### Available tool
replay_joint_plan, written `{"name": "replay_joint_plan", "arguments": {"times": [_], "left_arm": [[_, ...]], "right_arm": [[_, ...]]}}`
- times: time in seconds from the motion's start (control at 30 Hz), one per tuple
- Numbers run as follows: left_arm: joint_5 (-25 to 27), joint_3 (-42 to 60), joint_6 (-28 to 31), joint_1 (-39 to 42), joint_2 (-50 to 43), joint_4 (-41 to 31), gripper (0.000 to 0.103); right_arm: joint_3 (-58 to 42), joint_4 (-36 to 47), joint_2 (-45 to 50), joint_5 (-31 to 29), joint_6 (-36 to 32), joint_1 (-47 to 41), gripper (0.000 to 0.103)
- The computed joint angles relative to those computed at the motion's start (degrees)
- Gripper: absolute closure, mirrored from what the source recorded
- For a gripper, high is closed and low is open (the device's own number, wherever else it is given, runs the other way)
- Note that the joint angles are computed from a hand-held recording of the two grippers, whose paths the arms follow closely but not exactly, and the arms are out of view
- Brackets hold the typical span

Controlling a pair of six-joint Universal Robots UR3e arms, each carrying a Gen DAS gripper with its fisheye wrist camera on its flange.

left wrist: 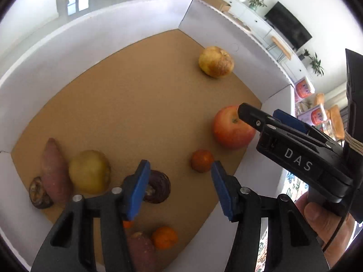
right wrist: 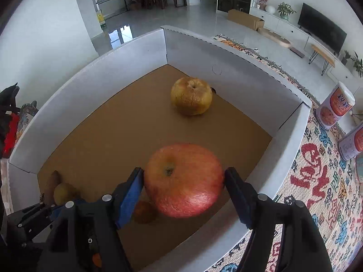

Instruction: Organize fruits

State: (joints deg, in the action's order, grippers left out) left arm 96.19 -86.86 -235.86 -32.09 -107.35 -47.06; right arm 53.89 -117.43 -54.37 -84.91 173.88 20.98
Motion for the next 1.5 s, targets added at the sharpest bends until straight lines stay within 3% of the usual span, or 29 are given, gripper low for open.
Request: {"name": "replay_joint_plan", "arguments": {"times": [0.1,0.2,0.27,0.33,0.4,0.47,0.53,0.63,0.8,0.9,1.2,1.5], "left_arm": [[4.4,1.0,0.9,-3.3,4.9,-3.0,0.04],[11.5,1.7,0.0,-9.6,11.9,-7.6,0.019],[19.4,3.9,-0.1,-15.9,15.3,-12.5,0.003],[31.0,9.6,-1.0,-23.5,14.7,-21.1,0.001],[42.7,16.5,-6.3,-30.0,11.8,-34.7,0.001],[47.3,19.9,-14.4,-32.1,10.1,-46.2,0.001],[45.9,13.7,-17.8,-30.7,12.4,-44.0,0.001],[37.3,3.1,-17.0,-26.1,17.2,-35.9,0.001],[36.1,3.6,-22.6,-25.8,14.4,-42.3,0.001],[36.6,5.4,-22.9,-27.1,13.3,-45.0,0.001],[34.2,3.7,-20.2,-25.0,13.9,-43.9,0.0],[31.2,-2.4,-17.8,-22.5,18.1,-36.8,0.001]], "right_arm": [[4.9,-5.2,-4.0,-1.5,0.8,-0.6,0.019],[12.3,-10.6,-11.3,0.2,2.7,-3.3,0.012],[15.1,-11.1,-15.5,2.1,3.1,-4.9,0.005],[18.7,-10.2,-20.9,4.9,2.6,-6.4,0.001],[22.0,-8.4,-25.9,6.4,1.7,-6.8,0.0],[26.4,-7.5,-31.0,5.1,1.6,-5.5,0.0],[32.3,-6.8,-36.3,4.2,2.8,-3.8,0.0],[41.3,-7.2,-43.0,5.4,5.2,-2.3,0.0],[48.3,-8.9,-46.8,-0.1,9.9,3.9,0.0],[48.8,-9.4,-47.5,-1.6,11.1,6.3,0.0],[44.2,-9.4,-43.4,-5.0,13.0,11.1,0.0],[40.4,-7.6,-40.3,-7.4,12.8,13.4,0.0]]}}
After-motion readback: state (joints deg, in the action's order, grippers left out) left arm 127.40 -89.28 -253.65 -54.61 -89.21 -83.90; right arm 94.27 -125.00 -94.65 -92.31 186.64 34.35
